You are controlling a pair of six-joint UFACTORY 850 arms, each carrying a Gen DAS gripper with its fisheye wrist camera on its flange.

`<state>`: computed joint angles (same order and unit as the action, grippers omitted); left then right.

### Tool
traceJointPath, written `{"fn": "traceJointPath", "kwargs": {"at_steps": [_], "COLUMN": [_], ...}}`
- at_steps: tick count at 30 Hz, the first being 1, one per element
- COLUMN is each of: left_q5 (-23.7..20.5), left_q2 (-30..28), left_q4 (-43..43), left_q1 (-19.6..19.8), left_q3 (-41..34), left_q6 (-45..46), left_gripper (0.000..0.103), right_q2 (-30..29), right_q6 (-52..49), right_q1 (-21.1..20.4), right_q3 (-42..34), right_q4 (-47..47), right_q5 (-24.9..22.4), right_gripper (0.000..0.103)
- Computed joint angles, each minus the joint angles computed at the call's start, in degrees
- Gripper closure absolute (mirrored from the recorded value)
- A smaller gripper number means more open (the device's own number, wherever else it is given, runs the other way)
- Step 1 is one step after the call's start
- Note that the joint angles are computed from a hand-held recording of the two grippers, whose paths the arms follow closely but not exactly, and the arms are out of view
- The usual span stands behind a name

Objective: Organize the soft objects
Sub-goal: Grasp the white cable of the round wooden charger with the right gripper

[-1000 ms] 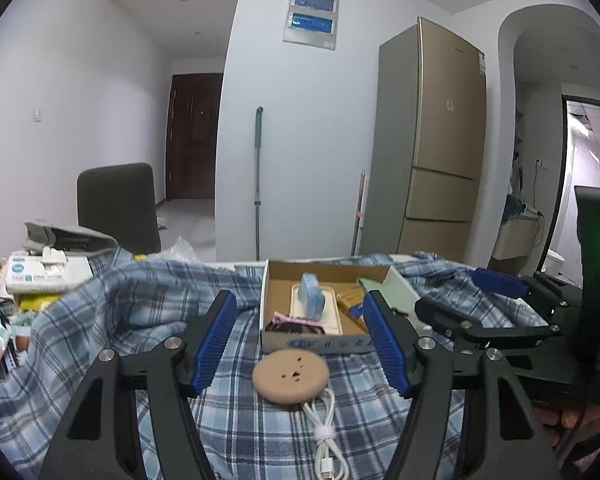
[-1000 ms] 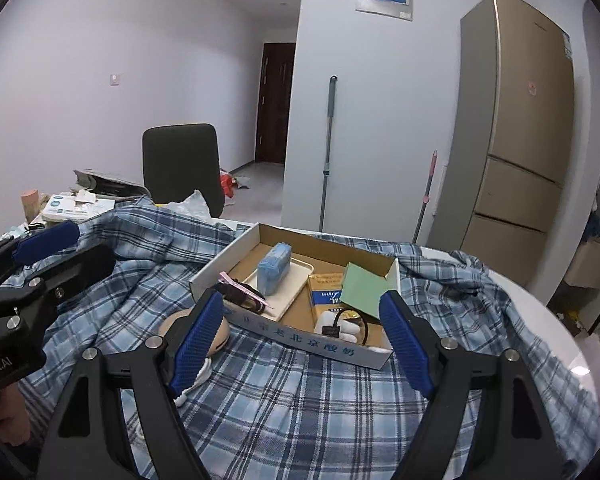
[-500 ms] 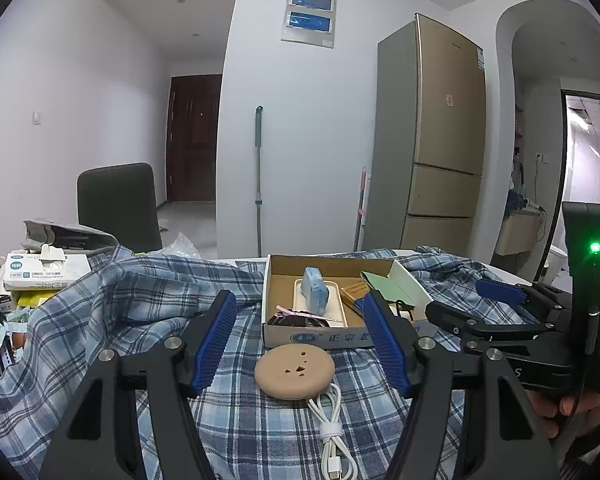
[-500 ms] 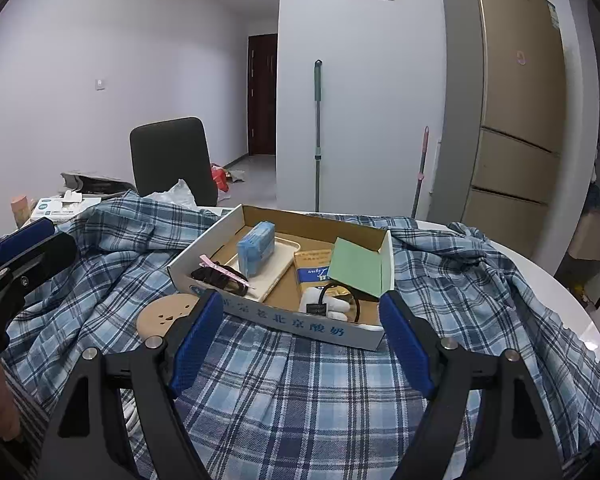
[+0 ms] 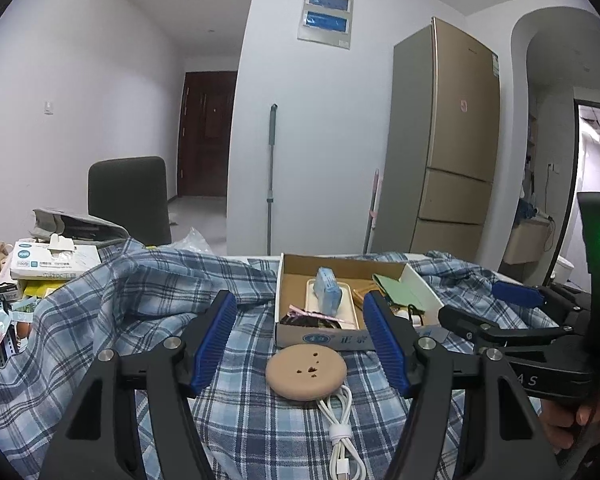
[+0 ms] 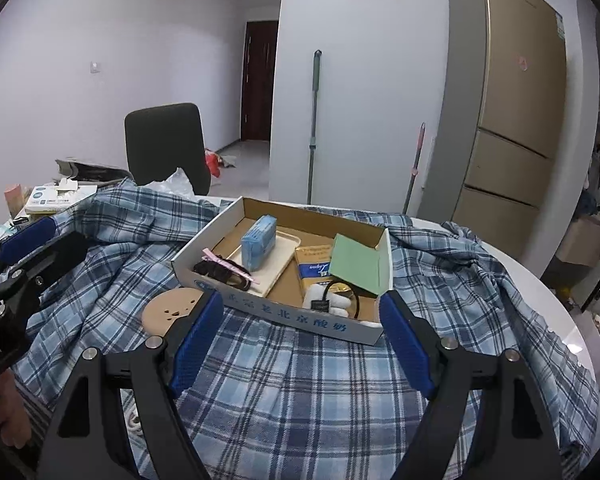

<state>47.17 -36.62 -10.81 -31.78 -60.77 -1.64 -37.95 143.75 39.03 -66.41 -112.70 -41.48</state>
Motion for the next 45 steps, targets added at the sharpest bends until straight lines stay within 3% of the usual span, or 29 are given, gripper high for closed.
{"fn": "traceJointPath", "kwargs": {"at_steps": [1,2,6,11,14,16,20,24,33,36,38,40,45], "left_q5": [0.3,0.8,2.5,-0.4,-1.3,-1.8,-4.5,-7.2,-10.0,-11.0,-11.8,-12.0,-10.4], "left_q2": [0.1,0.1,0.5,0.2,0.1,0.0,-0.4,-0.7,-1.2,-1.3,-1.5,-1.5,-1.2], "left_q4": [-0.7,-1.5,-2.8,-4.1,-4.2,-4.0,-4.0,-3.1,-5.3,-4.7,-4.3,-4.0,-5.6], "left_q1": [-0.1,-0.2,-0.3,0.0,0.3,0.4,1.2,2.2,2.8,3.3,3.5,3.6,3.1], "left_q3": [0.1,0.3,0.9,-0.2,-0.5,-0.7,-1.5,-2.3,-3.3,-3.5,-3.8,-3.8,-3.2], "left_q6": [0.3,0.7,1.2,1.5,0.8,0.3,-1.8,-5.1,-5.9,-7.6,-8.6,-9.1,-6.6], "left_gripper": [0.012,0.011,0.011,0.011,0.011,0.011,0.011,0.011,0.011,0.011,0.011,0.011,0.011], "right_q2": [-0.2,-0.5,-2.1,-4.6,-6.2,-7.5,-9.6,-10.8,-11.0,-12.1,-12.2,-12.3,-11.3], "right_q6": [-1.1,-2.4,-5.6,-9.3,-11.8,-15.4,-19.8,-21.4,-14.3,-23.2,-22.5,-22.0,-33.0], "right_q1": [0.1,0.1,0.4,0.2,-0.4,-0.4,-1.7,-2.3,-1.8,-1.6,-1.2,-1.3,-1.1], "right_q3": [-0.5,-1.2,-3.5,-6.8,-9.0,-10.7,-13.4,-14.4,-14.3,-15.6,-15.7,-15.8,-15.3], "right_q4": [1.4,2.5,3.6,5.5,7.5,10.5,16.7,19.8,12.3,21.4,20.8,19.9,29.3], "right_q5": [0.4,1.0,4.0,9.9,15.1,17.6,24.4,27.9,30.8,31.5,30.3,31.0,28.7], "right_gripper": [0.024,0.024,0.024,0.029,0.036,0.047,0.054,0.06,0.064,0.07,0.071,0.08,0.083]}}
